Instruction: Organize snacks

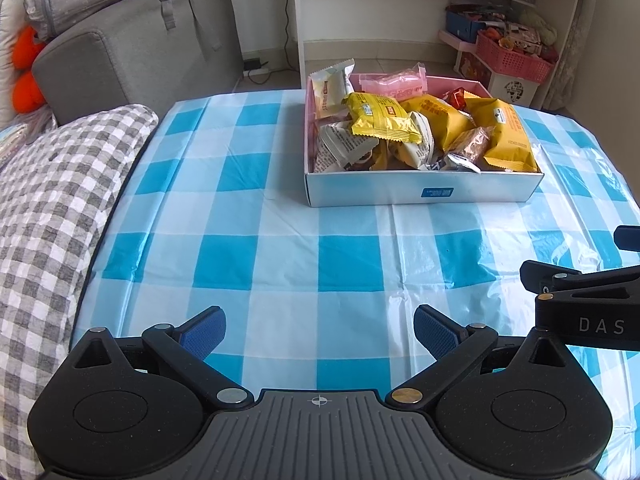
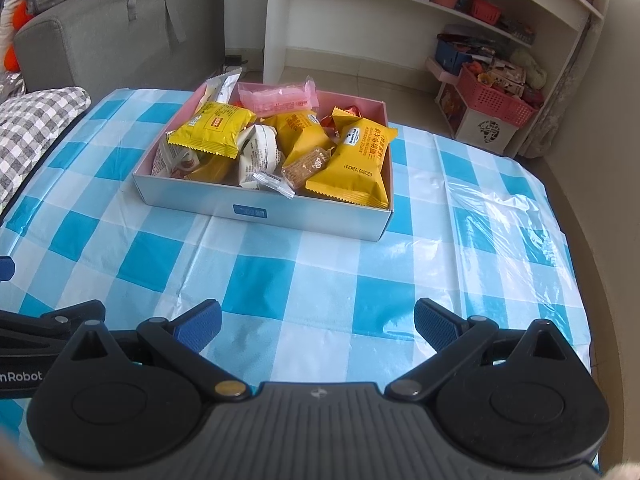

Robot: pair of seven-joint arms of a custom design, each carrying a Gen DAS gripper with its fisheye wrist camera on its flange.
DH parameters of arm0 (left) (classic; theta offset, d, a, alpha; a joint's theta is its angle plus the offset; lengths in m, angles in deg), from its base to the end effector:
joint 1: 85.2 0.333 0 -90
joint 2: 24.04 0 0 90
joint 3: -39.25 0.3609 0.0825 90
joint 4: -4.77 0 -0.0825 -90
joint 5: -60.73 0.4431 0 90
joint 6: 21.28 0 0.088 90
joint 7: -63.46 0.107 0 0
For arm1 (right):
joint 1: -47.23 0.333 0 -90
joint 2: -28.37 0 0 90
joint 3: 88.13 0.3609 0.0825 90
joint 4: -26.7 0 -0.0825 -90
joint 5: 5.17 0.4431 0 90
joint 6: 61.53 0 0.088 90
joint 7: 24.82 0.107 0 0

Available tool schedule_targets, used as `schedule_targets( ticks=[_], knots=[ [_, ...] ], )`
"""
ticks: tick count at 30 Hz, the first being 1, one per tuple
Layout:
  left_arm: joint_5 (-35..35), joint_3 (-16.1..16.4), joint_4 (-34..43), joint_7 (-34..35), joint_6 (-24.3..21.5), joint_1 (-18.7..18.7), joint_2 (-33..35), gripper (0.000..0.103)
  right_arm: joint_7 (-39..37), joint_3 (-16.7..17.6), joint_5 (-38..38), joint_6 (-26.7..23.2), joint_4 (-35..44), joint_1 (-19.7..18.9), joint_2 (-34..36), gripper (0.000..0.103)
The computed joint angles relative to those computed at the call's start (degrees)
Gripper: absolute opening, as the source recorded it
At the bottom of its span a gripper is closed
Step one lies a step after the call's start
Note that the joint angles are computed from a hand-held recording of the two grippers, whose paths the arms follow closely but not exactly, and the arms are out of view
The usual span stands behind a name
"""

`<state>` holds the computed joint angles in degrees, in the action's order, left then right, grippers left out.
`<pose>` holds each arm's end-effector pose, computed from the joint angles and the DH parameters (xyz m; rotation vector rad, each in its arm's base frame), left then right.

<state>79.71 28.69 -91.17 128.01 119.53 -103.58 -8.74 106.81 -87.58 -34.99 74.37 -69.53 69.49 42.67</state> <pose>0.6597 -0.3487 0.5290 -1.6681 2.1328 -0.5904 0.6835 0.2806 0.5266 -1.8949 1.9576 -0.7311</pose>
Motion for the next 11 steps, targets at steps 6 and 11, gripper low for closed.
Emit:
schedule_targets(
  ticks=[6,11],
  knots=[
    [0.00,-0.03,-0.17,0.17,0.08,-0.06,-0.06,0.101,-0.04,-0.02,-0.19,-0.11,-0.11,0.12,0.04,0.103],
    [0.10,-0.07,-0.12,0.59,-0.37,-0.11,0.12,0.101,-0.65,0.08,0.12,-0.19,-0.15,0.09,0.32,0.103]
  ],
)
